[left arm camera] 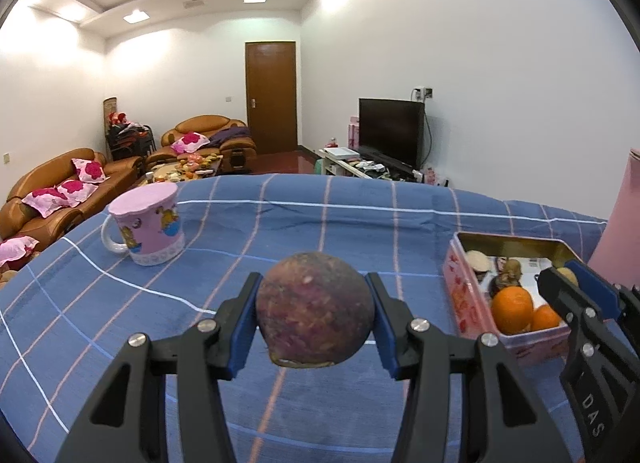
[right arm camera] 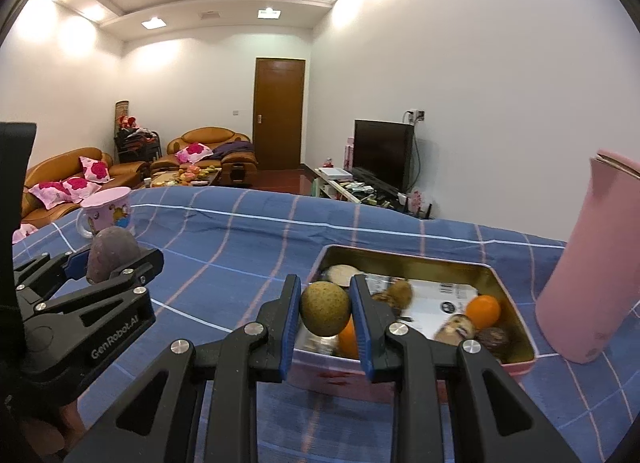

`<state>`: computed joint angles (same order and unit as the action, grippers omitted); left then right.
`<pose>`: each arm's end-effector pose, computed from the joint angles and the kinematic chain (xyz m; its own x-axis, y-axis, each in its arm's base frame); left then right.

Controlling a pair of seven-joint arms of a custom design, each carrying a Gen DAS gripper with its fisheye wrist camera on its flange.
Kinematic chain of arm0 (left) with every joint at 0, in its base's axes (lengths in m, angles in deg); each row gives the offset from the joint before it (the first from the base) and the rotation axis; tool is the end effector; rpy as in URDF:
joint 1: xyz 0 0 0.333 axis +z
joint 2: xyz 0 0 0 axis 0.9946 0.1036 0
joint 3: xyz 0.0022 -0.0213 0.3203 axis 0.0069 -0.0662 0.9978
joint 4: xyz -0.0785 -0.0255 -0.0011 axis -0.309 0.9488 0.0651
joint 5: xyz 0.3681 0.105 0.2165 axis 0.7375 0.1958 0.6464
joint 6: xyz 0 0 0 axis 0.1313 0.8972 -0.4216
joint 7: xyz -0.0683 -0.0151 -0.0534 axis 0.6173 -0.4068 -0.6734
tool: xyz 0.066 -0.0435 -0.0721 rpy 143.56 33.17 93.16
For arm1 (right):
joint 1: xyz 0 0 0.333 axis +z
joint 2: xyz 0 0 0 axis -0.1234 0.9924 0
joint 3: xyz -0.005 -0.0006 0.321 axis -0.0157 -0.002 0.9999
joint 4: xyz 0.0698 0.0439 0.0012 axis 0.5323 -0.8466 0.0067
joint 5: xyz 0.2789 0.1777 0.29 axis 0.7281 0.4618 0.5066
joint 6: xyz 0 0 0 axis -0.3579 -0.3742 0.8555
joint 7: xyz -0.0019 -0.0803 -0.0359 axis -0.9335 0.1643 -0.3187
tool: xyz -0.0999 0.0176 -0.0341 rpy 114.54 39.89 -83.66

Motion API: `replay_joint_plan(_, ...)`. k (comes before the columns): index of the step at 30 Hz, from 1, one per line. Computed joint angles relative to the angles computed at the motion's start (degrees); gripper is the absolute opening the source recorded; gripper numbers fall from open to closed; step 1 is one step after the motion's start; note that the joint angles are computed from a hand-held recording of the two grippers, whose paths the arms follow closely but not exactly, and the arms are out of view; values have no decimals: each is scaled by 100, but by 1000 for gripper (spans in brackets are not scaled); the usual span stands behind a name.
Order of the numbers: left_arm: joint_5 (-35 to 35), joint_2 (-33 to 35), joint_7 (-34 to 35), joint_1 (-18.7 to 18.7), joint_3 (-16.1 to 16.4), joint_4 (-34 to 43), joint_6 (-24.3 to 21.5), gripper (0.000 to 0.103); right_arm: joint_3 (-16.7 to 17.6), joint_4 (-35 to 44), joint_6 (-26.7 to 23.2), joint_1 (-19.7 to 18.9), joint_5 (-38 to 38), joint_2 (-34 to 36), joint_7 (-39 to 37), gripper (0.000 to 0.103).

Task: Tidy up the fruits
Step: 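Carry the held kiwi and mangosteen over the pink tin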

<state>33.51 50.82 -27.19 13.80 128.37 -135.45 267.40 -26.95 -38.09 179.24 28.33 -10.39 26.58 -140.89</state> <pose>0.6647 -0.4608 0.3363 -0.1827 -0.9832 0.0006 -0.4500 0.0830 -0.8892 0.6107 0.4037 0.3350 -0.1774 -0.9817 0.0685 -0.3948 0.0072 -0.9187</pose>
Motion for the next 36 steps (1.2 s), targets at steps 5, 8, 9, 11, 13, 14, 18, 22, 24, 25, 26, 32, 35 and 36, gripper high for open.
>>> replay_joint_plan(5, 116, 29, 16, 2, -102, 170, -70, 53, 11, -312, -128, -45, -61, -224, 84, 27)
replay_joint_plan(8, 203, 46, -11, 30, -173, 283, -87, 53, 49, -482, -189, -117, -98, -347, 142, 27)
replay_joint_plan(9, 236, 64, -31, 31, -181, 331, -112, 53, 64, -535, -205, -144, -108, -385, 161, 27)
replay_joint_plan(11, 336, 88, -63, 75, -245, 445, -159, 53, 92, -630, -239, -196, -132, -456, 185, 27)
replay_joint_plan(13, 447, 92, -103, 116, -318, 531, -181, 53, 122, -725, -269, -247, -162, -530, 209, 27)
replay_joint_plan(14, 504, 91, -132, 119, -335, 554, -188, 53, 137, -790, -285, -271, -183, -577, 231, 27)
replay_joint_plan(18, 738, 118, -265, 142, -415, 721, -279, 53, 198, -999, -281, -398, -229, -736, 307, 27)
replay_joint_plan(22, 1032, 112, -392, 268, -602, 926, -381, 53, 238, -1197, -313, -535, -231, -885, 401, 27)
replay_joint_plan(24, 1184, 104, -453, 322, -686, 1007, -425, 53, 263, -1287, -353, -592, -221, -951, 423, 27)
replay_joint_plan(25, 1257, 104, -490, 346, -725, 1048, -440, 53, 274, -1334, -366, -622, -213, -988, 431, 27)
replay_joint_plan(26, 1327, 102, -526, 377, -765, 1089, -458, 53, 281, -1396, -380, -653, -216, -1034, 466, 27)
replay_joint_plan(32, 1723, 149, -636, 704, -1218, 1530, -607, 53, 346, -1636, -516, -817, -151, -1218, 569, 27)
replay_joint_plan(35, 1914, 236, -657, 890, -1474, 1849, -698, 53, 369, -1695, -560, -886, -82, -1270, 586, 27)
replay_joint_plan(36, 1975, 270, -665, 951, -1558, 1958, -721, 53, 372, -1708, -569, -907, -60, -1281, 591, 27)
